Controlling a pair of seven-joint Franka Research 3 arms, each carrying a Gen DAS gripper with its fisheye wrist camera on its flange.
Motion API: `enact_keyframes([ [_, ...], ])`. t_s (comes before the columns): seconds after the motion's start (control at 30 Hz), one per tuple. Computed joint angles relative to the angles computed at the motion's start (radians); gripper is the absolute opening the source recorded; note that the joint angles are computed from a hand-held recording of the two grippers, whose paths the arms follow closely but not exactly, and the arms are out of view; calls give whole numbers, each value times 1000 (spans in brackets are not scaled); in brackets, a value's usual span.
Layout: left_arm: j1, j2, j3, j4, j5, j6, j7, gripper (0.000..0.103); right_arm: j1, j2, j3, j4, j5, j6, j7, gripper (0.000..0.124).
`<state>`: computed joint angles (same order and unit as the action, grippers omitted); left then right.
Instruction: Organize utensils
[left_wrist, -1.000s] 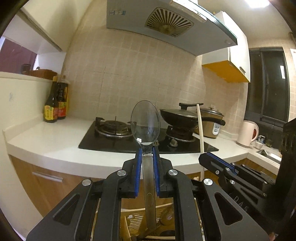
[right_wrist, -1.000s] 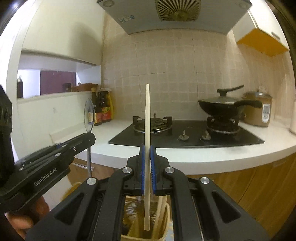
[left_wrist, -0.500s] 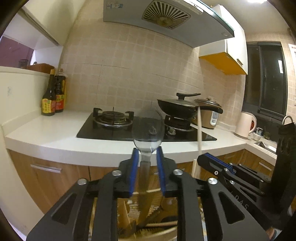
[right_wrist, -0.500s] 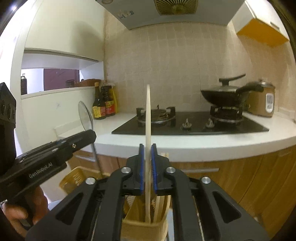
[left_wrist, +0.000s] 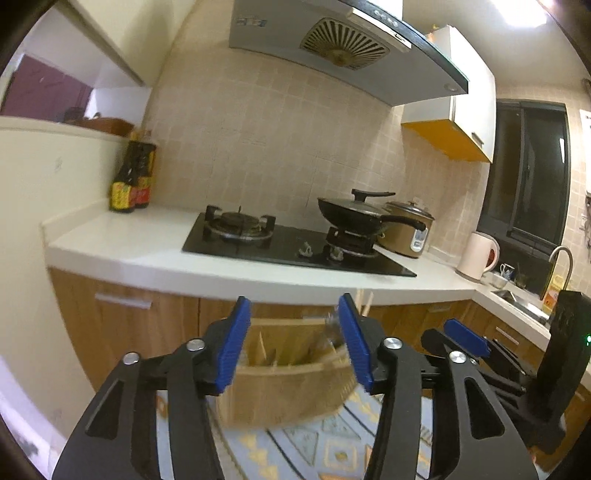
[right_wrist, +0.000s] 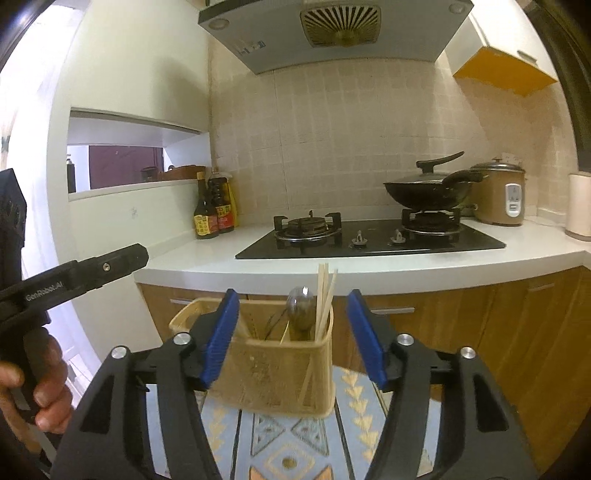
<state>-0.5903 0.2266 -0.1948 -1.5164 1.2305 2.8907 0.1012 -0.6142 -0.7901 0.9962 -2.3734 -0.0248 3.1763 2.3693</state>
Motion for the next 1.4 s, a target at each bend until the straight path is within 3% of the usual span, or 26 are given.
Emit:
enact_keyframes([
  [0.07,-19,-52,3,-70,68,-37,-81,60,29,-57,3,-31,11,-27,23,62],
  [0.2,-17,-114,-49,-164,169,-146,-150,66,56,-137,23,-83,34,-47,104,77],
  [0.3,-18,-145,-90,-223,277,-283,-274,73,37,-225,66,-116,60,-78,208,89],
  [0.43,-3,-152,-126,-275,351,-381,-386,75,16,-264,104,-129,48,-109,304,90],
  [0.57,-3,-126,-142,-280,353,-402,-358,75,-1,-277,125,-112,-14,-146,307,90],
  [0.73,-4,-95,-130,-276,318,-374,-324,76,-19,-281,154,-84,-70,-202,317,94],
  [0.97,-42,-87,-131,-273,352,-520,-283,77,-26,-246,162,-73,-102,-211,331,95],
  [1.4,-51,-76,-123,-261,344,-530,-273,82,-30,-193,163,-65,-133,-212,351,95],
])
